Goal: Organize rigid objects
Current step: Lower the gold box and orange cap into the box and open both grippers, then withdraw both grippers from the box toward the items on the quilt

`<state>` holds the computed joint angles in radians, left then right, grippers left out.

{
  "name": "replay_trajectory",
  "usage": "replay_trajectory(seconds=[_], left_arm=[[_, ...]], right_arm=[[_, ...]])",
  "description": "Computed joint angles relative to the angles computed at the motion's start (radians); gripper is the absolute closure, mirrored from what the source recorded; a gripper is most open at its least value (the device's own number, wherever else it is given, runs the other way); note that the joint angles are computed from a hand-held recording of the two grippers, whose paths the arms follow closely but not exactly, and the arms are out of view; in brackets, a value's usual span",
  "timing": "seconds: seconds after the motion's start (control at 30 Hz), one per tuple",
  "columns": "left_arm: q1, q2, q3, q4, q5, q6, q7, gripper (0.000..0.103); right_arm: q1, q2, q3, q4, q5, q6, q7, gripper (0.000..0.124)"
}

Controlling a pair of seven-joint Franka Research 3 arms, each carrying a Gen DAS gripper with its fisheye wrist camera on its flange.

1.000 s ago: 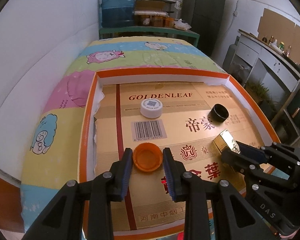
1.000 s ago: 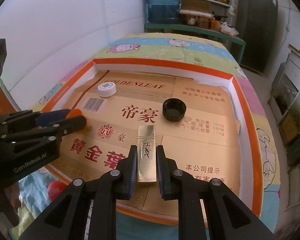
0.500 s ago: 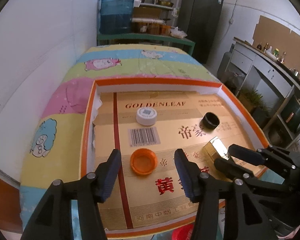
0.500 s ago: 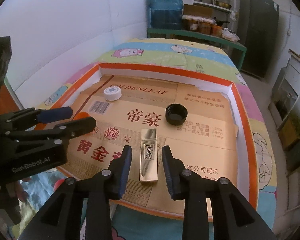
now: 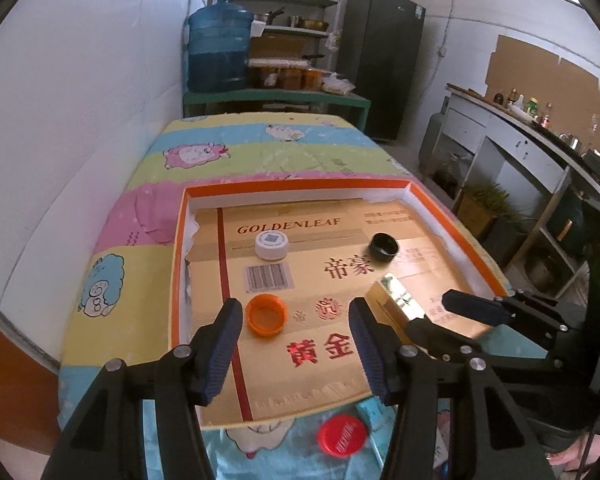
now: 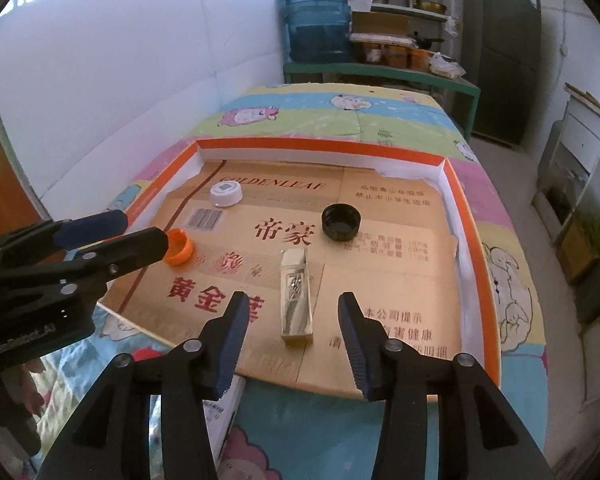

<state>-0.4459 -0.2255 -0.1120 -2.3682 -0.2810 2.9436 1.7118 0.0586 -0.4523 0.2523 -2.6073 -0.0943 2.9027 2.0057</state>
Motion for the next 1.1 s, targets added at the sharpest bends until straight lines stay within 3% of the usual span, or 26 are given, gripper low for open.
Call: replay_trajectory(seconds=[0.27,0.5,1.1], left_arm=[[-0.048,-0.096,0.035,-0.073,-0.016,0.013,0.020,0.048],[-0.127,-0.173,0.100,-0.127,-0.049,0.009,0.053,0.048],[-0.153,-0.309,0.112,-0.249,0.020,-0.008,-0.005,0.048]], right_arm=[[0.023,-0.093,0.017,-0.051,0.024,-0.022,0.022,0.076],[0.044,-0.185,0.034,-0.097,0.054,-0.044,0.050,0.076],[0.103,-0.327,0.072,-0.170,0.072,-0.120,0.104,0.076]])
